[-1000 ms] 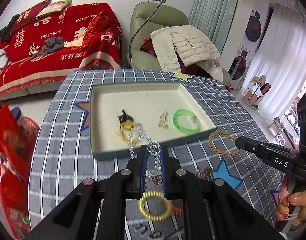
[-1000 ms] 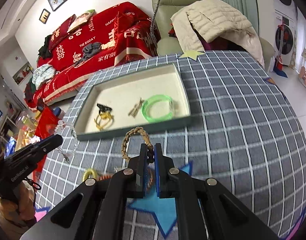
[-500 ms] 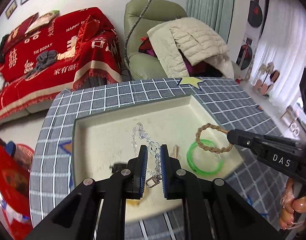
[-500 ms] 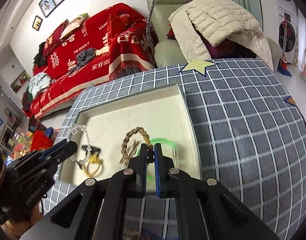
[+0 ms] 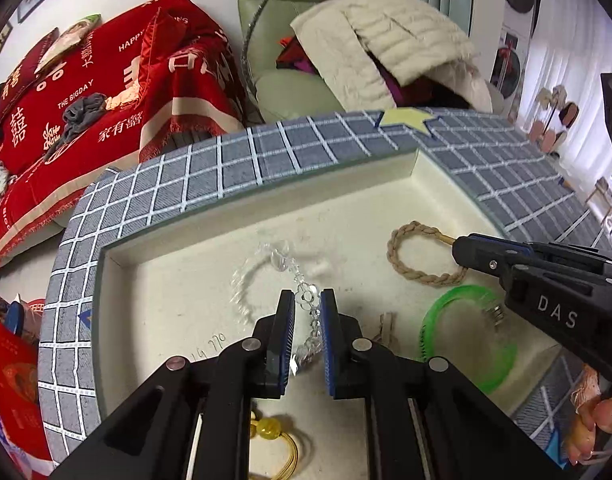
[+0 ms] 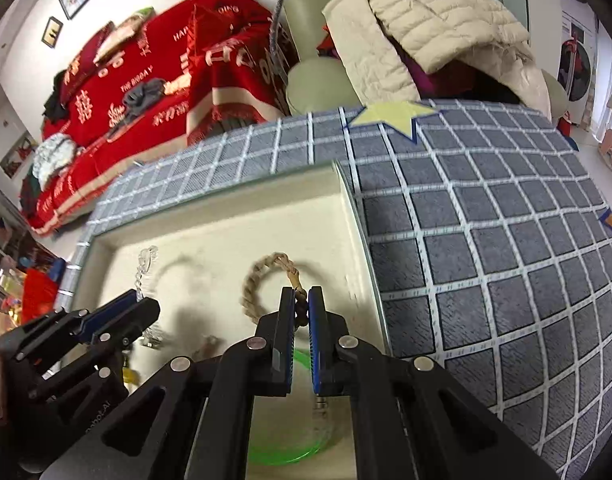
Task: Organize jewelry
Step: 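Carry the crystal and braided bracelets over into the white tray, then open both tools to drop the bracelets beside the green bangle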
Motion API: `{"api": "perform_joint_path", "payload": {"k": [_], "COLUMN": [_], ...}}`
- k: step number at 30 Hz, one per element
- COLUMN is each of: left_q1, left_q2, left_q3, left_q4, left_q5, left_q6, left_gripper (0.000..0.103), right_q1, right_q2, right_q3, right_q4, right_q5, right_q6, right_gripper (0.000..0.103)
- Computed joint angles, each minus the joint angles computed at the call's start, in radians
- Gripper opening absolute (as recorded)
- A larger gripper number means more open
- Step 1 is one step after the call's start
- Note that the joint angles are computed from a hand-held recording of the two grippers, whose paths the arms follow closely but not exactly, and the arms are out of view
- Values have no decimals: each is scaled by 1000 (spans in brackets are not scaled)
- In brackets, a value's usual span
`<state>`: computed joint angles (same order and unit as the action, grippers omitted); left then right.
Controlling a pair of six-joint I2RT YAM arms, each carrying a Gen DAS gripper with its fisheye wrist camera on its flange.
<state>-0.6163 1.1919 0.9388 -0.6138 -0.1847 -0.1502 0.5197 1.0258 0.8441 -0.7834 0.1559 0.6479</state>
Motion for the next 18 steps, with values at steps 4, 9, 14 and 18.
{"api": "perform_joint_path", "payload": {"k": [4, 9, 14, 18], "left_q1": [-38, -56, -54, -68], "left_q2": [35, 62, 46, 30], "left_q3": [17, 39, 51, 56], "left_q4": [-20, -57, -81, -101], "left_q5": [-54, -85, -73, -83], "left_q6": [10, 1, -12, -19], "left_gripper": [33, 33, 33, 33], "right_q1": [10, 18, 2, 28], "right_q2": [18, 29, -27, -110], "right_q3": [-21, -13, -23, -14], "right_q4": [10, -3, 3, -29], "right_q5": [18, 25, -23, -15], "right_q6": [-5, -10, 2, 45], "right_gripper": [7, 9, 48, 51]}}
